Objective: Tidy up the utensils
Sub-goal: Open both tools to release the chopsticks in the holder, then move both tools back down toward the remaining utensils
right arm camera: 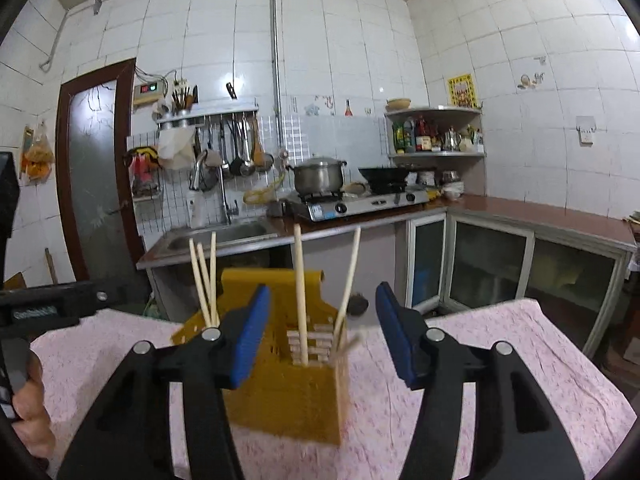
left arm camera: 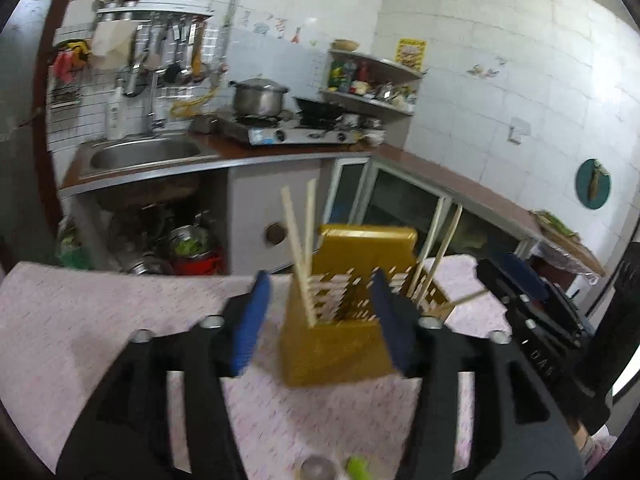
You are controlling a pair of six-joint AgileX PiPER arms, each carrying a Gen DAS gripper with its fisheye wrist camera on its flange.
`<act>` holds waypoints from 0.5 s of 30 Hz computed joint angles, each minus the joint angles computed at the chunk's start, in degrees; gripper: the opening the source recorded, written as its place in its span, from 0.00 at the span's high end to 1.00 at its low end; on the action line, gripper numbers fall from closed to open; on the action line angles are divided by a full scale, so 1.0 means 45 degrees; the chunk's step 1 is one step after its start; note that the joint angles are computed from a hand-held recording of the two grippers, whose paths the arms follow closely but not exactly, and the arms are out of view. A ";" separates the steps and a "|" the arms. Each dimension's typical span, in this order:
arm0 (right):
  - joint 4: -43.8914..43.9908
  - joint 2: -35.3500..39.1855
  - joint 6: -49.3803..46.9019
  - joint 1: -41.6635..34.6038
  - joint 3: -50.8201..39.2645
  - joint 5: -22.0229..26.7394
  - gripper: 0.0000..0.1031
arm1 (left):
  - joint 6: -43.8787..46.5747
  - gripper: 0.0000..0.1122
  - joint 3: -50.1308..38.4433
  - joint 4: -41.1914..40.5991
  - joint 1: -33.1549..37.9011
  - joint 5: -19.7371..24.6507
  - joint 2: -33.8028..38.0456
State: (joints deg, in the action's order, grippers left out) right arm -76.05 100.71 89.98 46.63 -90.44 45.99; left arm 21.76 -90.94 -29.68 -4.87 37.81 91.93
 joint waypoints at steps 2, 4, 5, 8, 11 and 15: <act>0.0345 -0.0338 0.0044 0.0284 0.0557 0.0373 0.47 | -0.0402 0.33 0.0951 0.0292 0.0199 -0.0166 -0.0733; 0.0840 -0.0490 -0.0032 0.0618 0.0903 0.1006 0.46 | -0.0438 0.26 0.1808 0.0201 0.0500 0.0026 -0.1330; 0.1239 -0.0517 -0.0177 0.0788 0.1028 0.1357 0.45 | -0.0403 0.25 0.2164 0.0145 0.0614 0.0137 -0.1541; 0.2163 -0.0542 -0.0343 0.1303 0.1414 0.2320 0.40 | -0.0554 0.23 0.3067 0.0324 0.0822 0.0497 -0.1967; 0.2974 -0.0654 -0.0304 0.1640 0.1906 0.2734 0.38 | -0.0968 0.21 0.3795 0.0842 0.0849 0.0847 -0.2210; 0.4193 -0.0695 -0.0169 0.1819 0.2329 0.2941 0.36 | -0.1642 0.16 0.4680 0.1465 0.0832 0.1032 -0.2273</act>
State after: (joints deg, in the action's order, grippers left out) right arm -57.18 97.58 89.22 54.81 -79.96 59.22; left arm 14.37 -69.88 -23.08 -1.13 42.46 81.70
